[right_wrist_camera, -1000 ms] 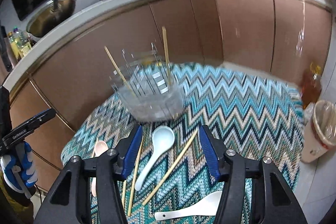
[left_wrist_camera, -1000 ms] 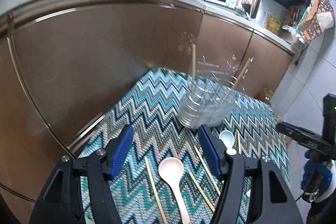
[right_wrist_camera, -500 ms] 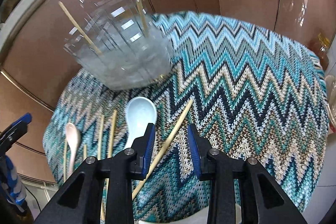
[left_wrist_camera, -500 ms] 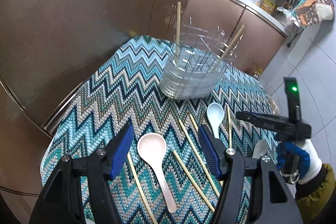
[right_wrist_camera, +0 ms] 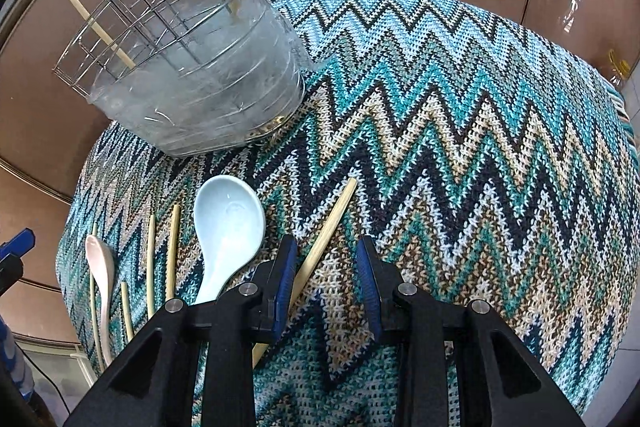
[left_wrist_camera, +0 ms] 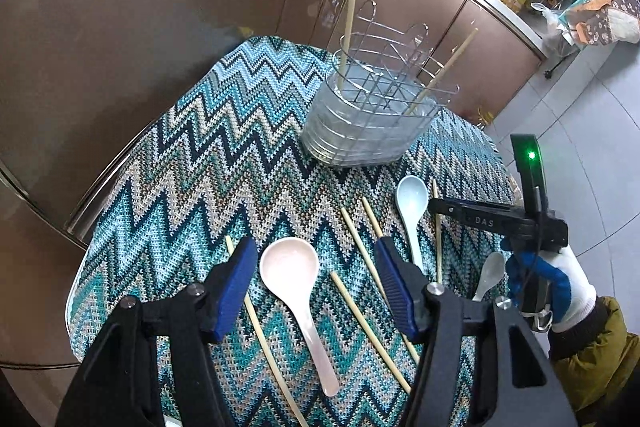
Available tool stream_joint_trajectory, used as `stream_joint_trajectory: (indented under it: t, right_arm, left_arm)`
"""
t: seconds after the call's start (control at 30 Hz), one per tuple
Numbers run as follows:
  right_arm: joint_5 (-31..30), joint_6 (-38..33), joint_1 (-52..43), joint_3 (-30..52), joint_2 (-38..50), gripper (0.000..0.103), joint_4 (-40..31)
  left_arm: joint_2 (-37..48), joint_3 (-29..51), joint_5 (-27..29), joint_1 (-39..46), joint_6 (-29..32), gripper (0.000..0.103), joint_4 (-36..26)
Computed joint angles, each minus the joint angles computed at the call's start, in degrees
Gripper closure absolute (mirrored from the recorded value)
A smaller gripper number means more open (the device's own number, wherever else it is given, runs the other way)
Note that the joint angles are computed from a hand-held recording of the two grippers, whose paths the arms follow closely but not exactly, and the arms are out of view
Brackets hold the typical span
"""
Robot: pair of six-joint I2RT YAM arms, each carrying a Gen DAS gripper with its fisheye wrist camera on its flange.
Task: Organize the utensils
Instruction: 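Lower the right tool and close it on a chopstick beside the white spoon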
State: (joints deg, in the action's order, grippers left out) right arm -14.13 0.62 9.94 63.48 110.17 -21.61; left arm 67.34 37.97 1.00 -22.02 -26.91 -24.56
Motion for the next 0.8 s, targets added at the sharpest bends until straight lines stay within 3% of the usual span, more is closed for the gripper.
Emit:
stream_joint_trajectory:
  t: [0.2,0.4,0.63,0.8]
  right_arm:
    - [3.25,1.75,3.61,2.57,2.79,0.072,0.31]
    - [6.51,6.10,8.18,6.73,7.70,0.081,1.78]
    - [5.13,4.70,5.56,5.25,7.19,0.092,2.97]
    - [2.97,3.79,3.68,3.76,6.02,0.092,3.76]
  left_arm:
    - [1.46,1.04,1.36,0.70,0.40,0.051,-0.15]
    - [2.74,1.91,1.53,-0.03,0.12,0.054,-0.04]
    - [2.75,1.72,1.91,0.75,-0.33,0.056,-0.33]
    - [2.79,1.89,1.94,0.84,-0.24,0.056,-0.71]
